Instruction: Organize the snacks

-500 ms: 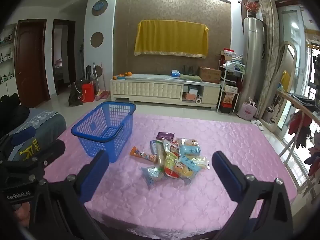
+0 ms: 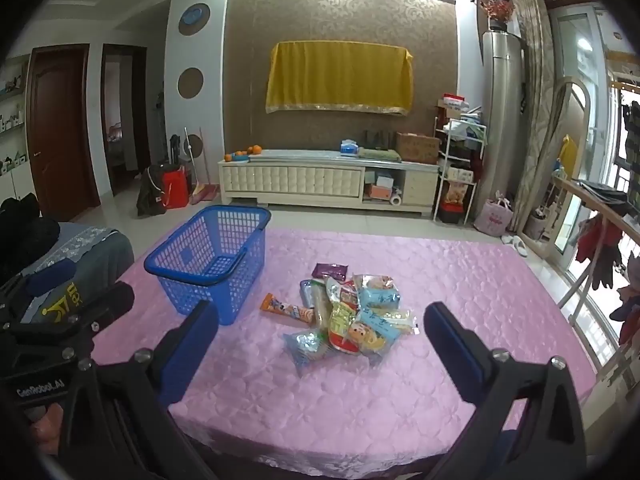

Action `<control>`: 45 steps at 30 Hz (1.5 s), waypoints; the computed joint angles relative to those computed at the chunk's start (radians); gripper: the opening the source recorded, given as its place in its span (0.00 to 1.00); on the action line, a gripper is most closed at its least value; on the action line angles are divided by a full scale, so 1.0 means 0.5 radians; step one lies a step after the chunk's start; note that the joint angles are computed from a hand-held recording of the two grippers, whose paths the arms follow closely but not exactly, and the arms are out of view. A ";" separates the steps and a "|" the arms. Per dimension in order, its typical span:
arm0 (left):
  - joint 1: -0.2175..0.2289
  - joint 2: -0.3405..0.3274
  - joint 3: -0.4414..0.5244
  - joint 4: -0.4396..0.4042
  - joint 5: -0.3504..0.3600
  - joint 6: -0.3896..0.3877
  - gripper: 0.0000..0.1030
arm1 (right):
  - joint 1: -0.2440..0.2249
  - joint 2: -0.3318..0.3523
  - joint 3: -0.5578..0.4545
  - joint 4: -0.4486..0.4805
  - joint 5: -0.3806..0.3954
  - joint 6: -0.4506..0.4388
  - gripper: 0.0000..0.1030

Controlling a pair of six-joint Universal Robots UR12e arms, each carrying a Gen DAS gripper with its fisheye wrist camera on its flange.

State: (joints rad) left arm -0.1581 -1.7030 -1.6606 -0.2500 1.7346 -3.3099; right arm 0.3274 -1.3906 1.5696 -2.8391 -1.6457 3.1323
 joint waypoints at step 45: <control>0.002 0.006 0.021 -0.119 -0.004 -0.027 1.00 | -0.021 0.012 -0.005 0.071 0.104 0.048 1.00</control>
